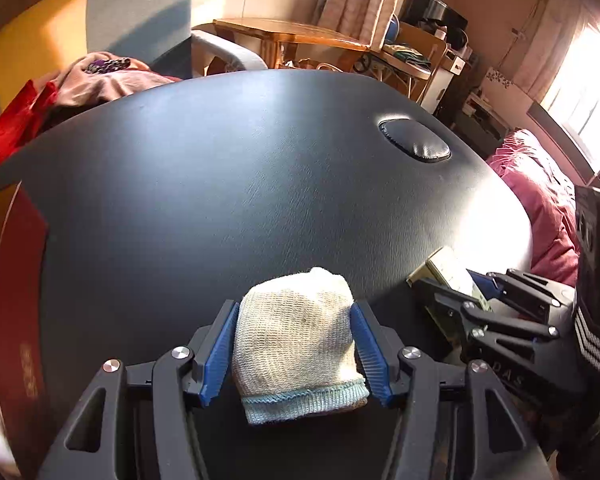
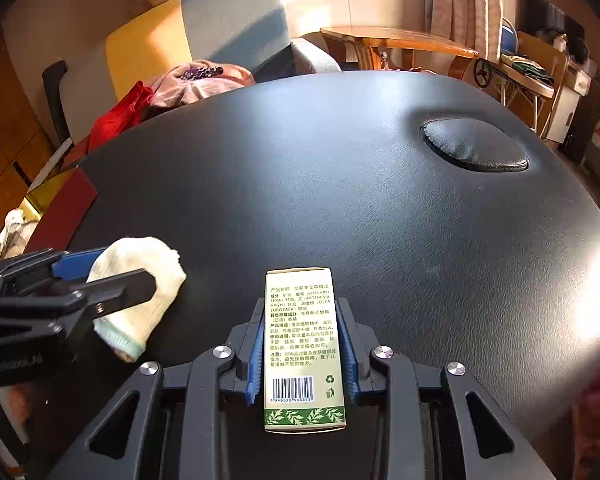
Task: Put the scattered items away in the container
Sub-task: 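Carry white cloth and green box over the gold box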
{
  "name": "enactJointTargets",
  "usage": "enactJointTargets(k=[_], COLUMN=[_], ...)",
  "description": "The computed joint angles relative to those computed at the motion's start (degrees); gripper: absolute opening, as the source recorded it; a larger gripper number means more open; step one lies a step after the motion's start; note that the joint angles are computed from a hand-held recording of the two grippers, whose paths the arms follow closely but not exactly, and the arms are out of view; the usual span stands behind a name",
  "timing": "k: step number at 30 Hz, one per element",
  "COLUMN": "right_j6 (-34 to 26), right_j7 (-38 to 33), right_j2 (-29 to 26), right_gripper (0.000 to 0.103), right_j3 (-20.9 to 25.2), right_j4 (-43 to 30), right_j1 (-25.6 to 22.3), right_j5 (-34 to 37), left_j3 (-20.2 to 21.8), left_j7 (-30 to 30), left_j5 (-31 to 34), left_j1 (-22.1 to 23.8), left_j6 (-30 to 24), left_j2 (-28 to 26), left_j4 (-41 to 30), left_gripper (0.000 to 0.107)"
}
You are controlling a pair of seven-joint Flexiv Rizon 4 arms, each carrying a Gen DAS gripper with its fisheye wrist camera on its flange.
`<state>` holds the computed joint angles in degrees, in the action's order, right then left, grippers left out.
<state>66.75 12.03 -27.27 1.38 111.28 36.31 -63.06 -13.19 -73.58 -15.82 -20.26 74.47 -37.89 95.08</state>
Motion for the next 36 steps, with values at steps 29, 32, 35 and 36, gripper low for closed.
enactJointTargets(k=[29,32,35,36], right_j6=[-3.73,-1.59,-0.10,0.34], right_j7=[-6.83,-6.48,-8.05,-8.75], right_j2=[-2.86,-3.12,-4.24,-4.73], right_gripper=[0.030,0.030,0.030,0.030], right_j3=[1.73,0.72,0.26,0.19], right_j4=[-6.69,-8.11,-10.91,-12.01], right_j1=[7.04,7.30,7.69,7.95], right_j5=[2.68,1.09,0.45,0.53], left_j3=[-13.33,-17.40,-18.39,-18.60], left_j7=[0.05,-1.08,-3.59,-4.51], left_j5=[-2.76,-2.92,-1.57,-1.07], left_j1=[13.67,18.25,20.99,21.85], left_j6=[17.81,20.17,22.71,23.29], left_j2=[9.86,11.57,14.08,14.79], left_j4=[21.22,23.62,25.88,26.52], left_gripper=[0.055,0.055,0.055,0.055])
